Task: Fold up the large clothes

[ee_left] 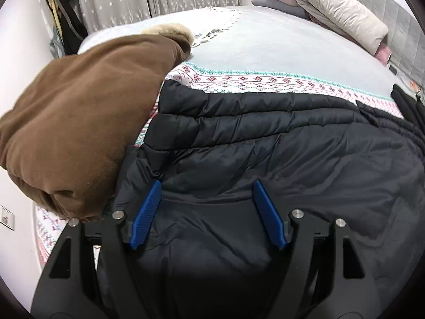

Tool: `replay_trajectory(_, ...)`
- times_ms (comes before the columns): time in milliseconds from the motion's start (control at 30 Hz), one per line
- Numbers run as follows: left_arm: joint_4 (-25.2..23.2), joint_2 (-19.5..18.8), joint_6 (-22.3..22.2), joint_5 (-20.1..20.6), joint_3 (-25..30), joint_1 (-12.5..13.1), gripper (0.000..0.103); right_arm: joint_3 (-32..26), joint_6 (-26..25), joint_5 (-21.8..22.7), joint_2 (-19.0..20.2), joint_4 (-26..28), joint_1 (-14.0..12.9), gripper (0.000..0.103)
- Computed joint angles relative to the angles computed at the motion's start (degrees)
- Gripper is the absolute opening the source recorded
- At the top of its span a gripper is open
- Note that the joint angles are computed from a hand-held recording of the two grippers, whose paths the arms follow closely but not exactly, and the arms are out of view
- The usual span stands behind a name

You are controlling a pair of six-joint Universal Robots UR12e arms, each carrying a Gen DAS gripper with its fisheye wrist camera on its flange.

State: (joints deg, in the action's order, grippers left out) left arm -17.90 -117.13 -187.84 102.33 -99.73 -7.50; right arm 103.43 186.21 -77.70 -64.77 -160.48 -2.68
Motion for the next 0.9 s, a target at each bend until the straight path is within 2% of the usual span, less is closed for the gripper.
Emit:
replay_trajectory(167, 0.9, -0.4, 0.0, 0.9, -0.1, -0.4, 0.074, -0.1, 2.0, -0.8, 0.8, -0.9, -0.7, 0.059)
replay_trajectory(233, 1.0, -0.5, 0.0, 1.1, 0.0, -0.5, 0.074, -0.1, 2.5, -3.0, 1.1, -0.8, -0.7, 0.06)
replay_trajectory(333, 1.2, -0.3, 0.1, 1.7, -0.4, -0.7, 0.074, 0.2, 3.3, -1.6, 1.1, -0.9, -1.3, 0.061)
replay_trajectory(500, 0.7, -0.2, -0.3, 2.0, -0.2, -0.8, 0.074, -0.2, 2.9, -4.2, 1.1, -0.3, -0.5, 0.064)
replay_trajectory(633, 0.5, 1.5, -1.3, 1.6, -1.1, -1.2, 0.074, -1.1, 1.9, -8.8, 0.1, 1.4, 1.3, 0.064)
replay_trajectory(767, 4.0, 3.6, -0.2, -0.2, -2.8, -1.9, 0.074, 0.0, -0.6, -6.1, -2.1, -0.7, 3.1, 0.064)
replay_trajectory(900, 9.4, 5.4, 3.5, -2.5, -5.0, -3.7, 0.074, 1.2, -5.0, -1.9, -4.2, -1.8, 6.1, 0.064)
